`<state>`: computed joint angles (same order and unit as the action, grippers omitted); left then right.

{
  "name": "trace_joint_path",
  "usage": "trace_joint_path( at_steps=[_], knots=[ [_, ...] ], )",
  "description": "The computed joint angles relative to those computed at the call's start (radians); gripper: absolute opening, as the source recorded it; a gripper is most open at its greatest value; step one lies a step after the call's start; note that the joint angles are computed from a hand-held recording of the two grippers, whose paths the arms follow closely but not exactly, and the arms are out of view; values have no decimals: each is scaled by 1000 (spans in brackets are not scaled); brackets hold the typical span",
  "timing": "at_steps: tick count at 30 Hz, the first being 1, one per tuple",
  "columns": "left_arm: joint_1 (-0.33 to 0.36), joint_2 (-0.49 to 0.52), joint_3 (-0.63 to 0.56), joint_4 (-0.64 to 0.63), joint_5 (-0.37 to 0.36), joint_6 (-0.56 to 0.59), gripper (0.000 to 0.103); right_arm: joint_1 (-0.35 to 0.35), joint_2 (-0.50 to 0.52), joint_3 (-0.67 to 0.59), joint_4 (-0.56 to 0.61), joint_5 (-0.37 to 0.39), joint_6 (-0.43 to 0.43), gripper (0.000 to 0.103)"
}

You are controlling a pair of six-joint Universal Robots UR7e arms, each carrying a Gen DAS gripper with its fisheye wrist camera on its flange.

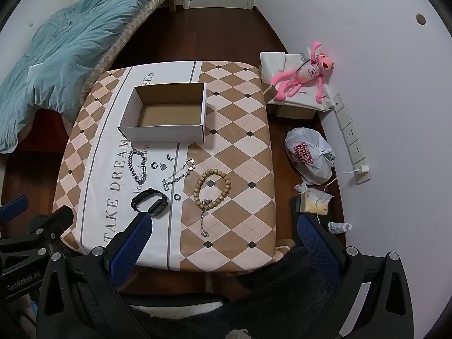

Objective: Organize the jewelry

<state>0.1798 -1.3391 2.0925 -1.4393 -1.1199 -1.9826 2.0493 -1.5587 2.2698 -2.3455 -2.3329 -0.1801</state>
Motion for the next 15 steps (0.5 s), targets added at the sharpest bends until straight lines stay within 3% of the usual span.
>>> trace_joint_path(
  at_steps=[15],
  knots=[
    [-7, 4, -9, 16, 16, -9, 103, 6, -11, -11, 17, 5, 0, 103]
  ],
)
